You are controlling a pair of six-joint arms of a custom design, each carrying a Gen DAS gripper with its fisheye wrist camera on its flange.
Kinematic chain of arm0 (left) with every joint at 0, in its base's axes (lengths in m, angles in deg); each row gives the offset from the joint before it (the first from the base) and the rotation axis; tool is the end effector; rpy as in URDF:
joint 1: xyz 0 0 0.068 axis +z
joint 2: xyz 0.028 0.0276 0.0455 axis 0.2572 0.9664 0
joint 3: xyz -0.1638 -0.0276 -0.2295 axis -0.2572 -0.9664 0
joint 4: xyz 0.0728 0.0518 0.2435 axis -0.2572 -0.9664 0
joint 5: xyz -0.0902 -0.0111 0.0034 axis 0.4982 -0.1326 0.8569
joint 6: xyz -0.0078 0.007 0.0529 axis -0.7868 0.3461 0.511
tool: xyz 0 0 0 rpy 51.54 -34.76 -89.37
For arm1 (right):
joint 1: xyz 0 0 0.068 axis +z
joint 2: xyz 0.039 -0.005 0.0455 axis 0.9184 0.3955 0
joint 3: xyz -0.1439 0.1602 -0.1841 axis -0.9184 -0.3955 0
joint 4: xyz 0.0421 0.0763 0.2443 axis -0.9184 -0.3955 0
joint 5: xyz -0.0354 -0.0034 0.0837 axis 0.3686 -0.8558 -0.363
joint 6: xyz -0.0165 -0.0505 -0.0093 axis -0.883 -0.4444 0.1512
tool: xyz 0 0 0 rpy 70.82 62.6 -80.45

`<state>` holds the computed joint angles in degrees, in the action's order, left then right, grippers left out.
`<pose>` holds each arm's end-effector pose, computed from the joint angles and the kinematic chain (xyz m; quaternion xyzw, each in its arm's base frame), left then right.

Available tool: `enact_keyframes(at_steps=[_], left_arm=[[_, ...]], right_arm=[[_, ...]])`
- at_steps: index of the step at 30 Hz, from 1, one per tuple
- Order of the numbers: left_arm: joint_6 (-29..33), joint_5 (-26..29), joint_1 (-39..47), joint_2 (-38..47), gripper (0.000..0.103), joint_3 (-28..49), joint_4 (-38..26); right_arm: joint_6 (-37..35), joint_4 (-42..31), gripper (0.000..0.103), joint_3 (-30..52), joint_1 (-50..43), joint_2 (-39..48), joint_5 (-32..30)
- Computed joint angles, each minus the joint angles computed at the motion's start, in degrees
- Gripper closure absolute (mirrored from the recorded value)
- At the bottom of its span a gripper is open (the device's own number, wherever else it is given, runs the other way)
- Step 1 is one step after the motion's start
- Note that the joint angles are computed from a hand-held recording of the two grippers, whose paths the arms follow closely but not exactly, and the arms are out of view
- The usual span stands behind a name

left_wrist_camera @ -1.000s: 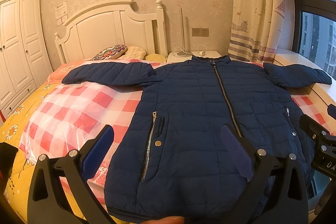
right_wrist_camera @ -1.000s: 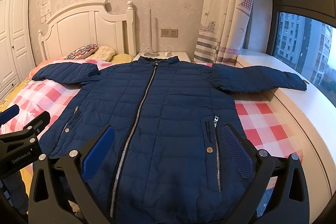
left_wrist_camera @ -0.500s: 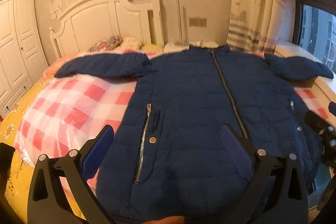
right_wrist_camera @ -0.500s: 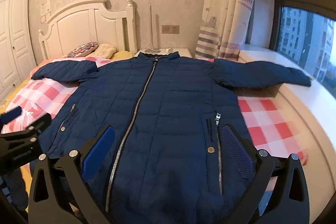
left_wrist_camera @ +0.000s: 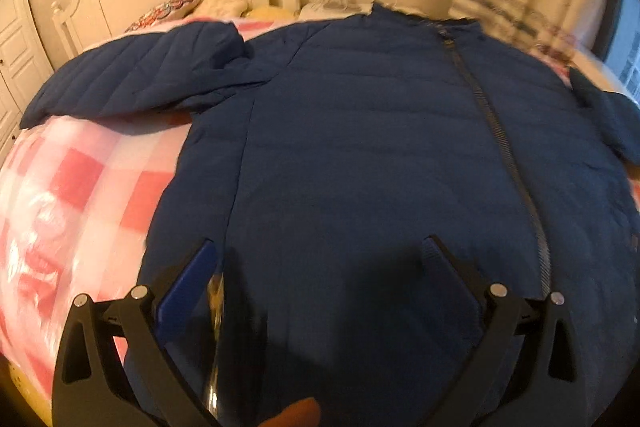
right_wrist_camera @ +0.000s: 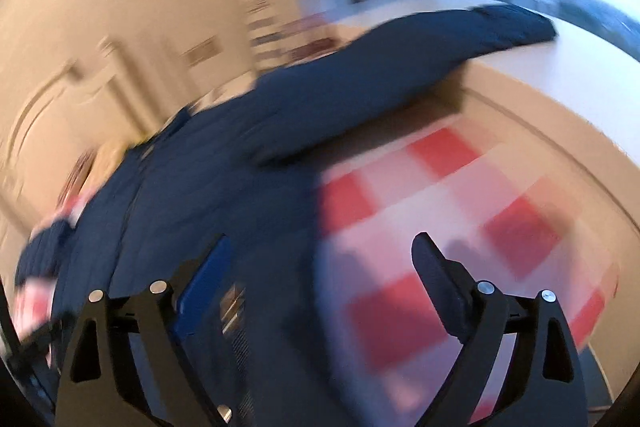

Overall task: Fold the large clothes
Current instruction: 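Grasp the navy jacket sleeve cuff with the right tool and lift it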

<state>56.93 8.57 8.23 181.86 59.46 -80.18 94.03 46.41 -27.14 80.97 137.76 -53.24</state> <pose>0.4157 -0.0493 0.0712 0.0905 0.9457 -0.0156 0.3119 0.2277 0.0410 0.0844 0.3696 0.8380 -0.0050 0.4014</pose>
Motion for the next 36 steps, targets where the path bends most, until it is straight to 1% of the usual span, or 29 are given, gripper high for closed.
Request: enact_keyframes(at_steps=[1,3,6,8,10,11,13,14,15,17,18,20,21,23,25,27,29,30,31,32,33,34,35,36], left_arm=[[-0.2,1.0,0.5,1.0,0.002,1.5,-1.0],[-0.5,2.2,1.0,2.2,0.002,2.5,-0.6],[0.1,2.3,1.3,3.6,0.002,3.0,0.4],[-0.1,2.4,1.3,3.4,0.002,2.4,0.5],[-0.8,2.1,1.0,3.5,0.002,2.9,-0.8],[-0.9,2.0,1.0,3.6,0.002,3.3,-1.4],[-1.2,1.7,0.8,3.6,0.002,3.6,-2.2],[-1.1,1.5,0.6,3.7,0.002,3.9,-2.4],[-0.9,1.4,0.5,3.6,0.002,3.8,-2.4],[-0.6,1.4,0.5,3.5,0.002,3.5,-2.0],[-0.7,1.6,0.6,3.5,0.002,3.5,-2.0],[-0.8,1.5,0.5,3.6,0.002,3.6,-1.8],[-0.8,1.6,0.5,3.6,0.002,3.6,-1.7],[-0.8,1.8,0.7,3.4,0.002,3.1,-1.3],[-0.9,2.0,0.7,3.3,0.002,3.0,-1.1],[-0.8,2.1,0.9,3.2,0.002,2.7,-0.9],[-0.8,2.5,1.0,3.2,0.002,2.6,-0.8],[-0.8,2.7,1.1,3.1,0.002,2.6,-0.7],[-0.8,2.8,1.2,3.1,0.002,2.4,-0.6],[-0.8,3.0,1.3,2.9,0.002,2.2,-0.5],[-0.8,3.1,1.4,2.9,0.002,2.1,-0.4],[-0.8,3.3,1.4,2.8,0.002,2.0,-0.4],[-0.8,3.4,1.4,2.8,0.002,2.0,-0.3],[-0.8,3.5,1.5,2.8,0.002,2.0,-0.3]], right_arm=[[-1.4,1.4,0.014,0.4,-3.2,0.7,-1.9],[-4.9,4.2,0.014,2.3,-10.4,2.7,-6.3],[-7.9,5.3,0.014,7.2,-19.0,6.4,-10.7],[-8.0,4.2,0.014,11.1,-23.4,9.3,-12.7],[-6.9,2.4,0.016,15.4,-27.5,12.6,-15.0],[-6.0,2.3,0.02,16.8,-28.7,13.9,-16.0],[-5.1,3.9,0.036,18.4,-30.9,15.5,-18.7],[-5.8,5.8,0.057,18.5,-31.3,15.6,-19.3],[-7.7,6.9,0.071,18.3,-29.9,14.1,-16.2],[-12.1,7.1,0.078,18.9,-26.1,11.7,-10.6],[-15.9,6.1,0.078,20.4,-22.8,10.1,-8.1],[-21.5,3.9,0.078,23.6,-17.3,8.8,-5.1],[-24.9,3.2,0.078,25.9,-13.4,8.9,-3.5],[-30.9,0.8,0.078,31.8,-6.4,11.3,-2.5],[-33.9,-2.8,0.078,38.7,-1.4,15.7,-3.8],[-34.0,-8.4,0.078,45.9,2.2,21.2,-5.2],[-32.7,-16.4,0.077,54.0,4.5,27.6,-7.5],[-31.9,-22.5,0.074,59.7,4.8,32.2,-10.6],[-31.2,-28.7,0.068,65.3,4.8,37.1,-13.5],[-30.1,-33.0,0.054,68.0,5.3,39.6,-14.3],[-30.7,-34.1,0.042,69.4,4.9,42.0,-16.4],[-31.4,-33.2,0.04,68.0,5.6,42.0,-15.8],[-31.9,-30.2,0.034,64.2,6.5,40.3,-15.1],[-31.6,-28.3,0.025,60.4,6.1,37.8,-17.3]])
